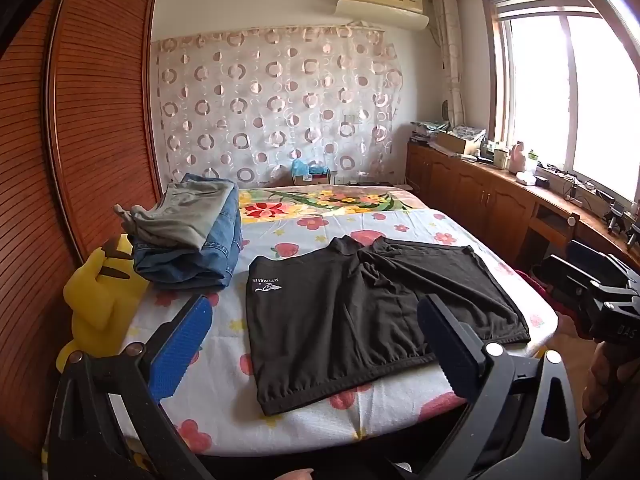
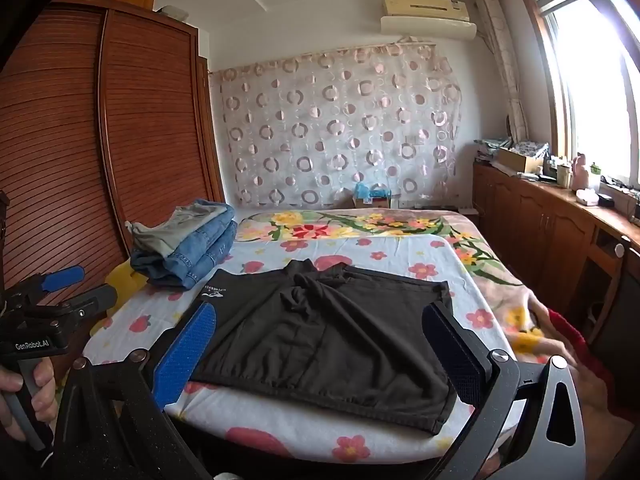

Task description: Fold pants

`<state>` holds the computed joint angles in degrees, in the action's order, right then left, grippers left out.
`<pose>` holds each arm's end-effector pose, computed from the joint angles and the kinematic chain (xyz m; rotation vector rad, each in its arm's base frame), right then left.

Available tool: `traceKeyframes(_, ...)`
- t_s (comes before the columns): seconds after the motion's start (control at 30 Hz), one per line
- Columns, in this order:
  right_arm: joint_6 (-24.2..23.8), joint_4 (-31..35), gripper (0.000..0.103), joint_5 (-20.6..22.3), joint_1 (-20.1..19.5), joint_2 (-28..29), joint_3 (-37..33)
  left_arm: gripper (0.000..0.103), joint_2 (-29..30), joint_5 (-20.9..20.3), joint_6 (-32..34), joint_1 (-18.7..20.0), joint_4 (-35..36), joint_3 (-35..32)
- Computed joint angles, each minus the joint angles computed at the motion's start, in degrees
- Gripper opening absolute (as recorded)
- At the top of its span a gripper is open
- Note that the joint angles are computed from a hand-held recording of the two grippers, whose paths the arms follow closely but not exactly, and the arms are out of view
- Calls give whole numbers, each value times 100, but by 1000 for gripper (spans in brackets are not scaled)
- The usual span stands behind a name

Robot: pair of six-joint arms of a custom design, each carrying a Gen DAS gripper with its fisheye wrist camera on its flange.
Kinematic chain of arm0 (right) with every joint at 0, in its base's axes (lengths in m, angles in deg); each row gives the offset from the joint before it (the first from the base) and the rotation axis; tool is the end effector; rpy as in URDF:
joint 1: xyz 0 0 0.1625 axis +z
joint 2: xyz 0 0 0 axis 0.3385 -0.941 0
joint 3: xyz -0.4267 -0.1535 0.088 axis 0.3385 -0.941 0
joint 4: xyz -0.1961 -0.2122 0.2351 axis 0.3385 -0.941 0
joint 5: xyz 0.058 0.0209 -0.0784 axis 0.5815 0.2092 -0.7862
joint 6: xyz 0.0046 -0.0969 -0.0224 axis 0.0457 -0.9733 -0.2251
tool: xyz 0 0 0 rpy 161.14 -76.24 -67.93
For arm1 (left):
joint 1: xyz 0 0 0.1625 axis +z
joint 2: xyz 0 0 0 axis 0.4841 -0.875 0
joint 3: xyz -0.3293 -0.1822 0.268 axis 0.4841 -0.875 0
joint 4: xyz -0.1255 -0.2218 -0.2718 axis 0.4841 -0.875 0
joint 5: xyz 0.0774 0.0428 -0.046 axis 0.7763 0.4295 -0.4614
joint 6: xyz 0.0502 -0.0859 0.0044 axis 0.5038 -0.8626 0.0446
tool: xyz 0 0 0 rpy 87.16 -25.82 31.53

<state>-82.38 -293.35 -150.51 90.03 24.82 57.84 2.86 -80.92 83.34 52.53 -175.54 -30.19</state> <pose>0.3387 -0.7325 -0.0833 0.3094 -1.9234 1.5440 0.0171 -0.8589 0.2833 1.1227 2.2867 -1.0860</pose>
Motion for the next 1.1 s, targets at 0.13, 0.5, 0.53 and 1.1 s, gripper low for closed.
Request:
traceKeyframes(0.13, 22, -36, 103, 19, -12, -29, 79, 103, -10, -16, -16, 1, -3, 14)
traceKeyframes(0.5, 71, 17, 103, -8, 8, -61, 106, 103, 35, -5, -15, -1, -28, -23)
traceKeyframes(0.53, 71, -14, 103, 3, -3, -99, 182, 103, 10, -1, -9, -1, -33, -3)
traceKeyframes(1.1, 71, 44, 103, -48, 7, 17, -20, 103, 7, -20, -16, 3, -37, 0)
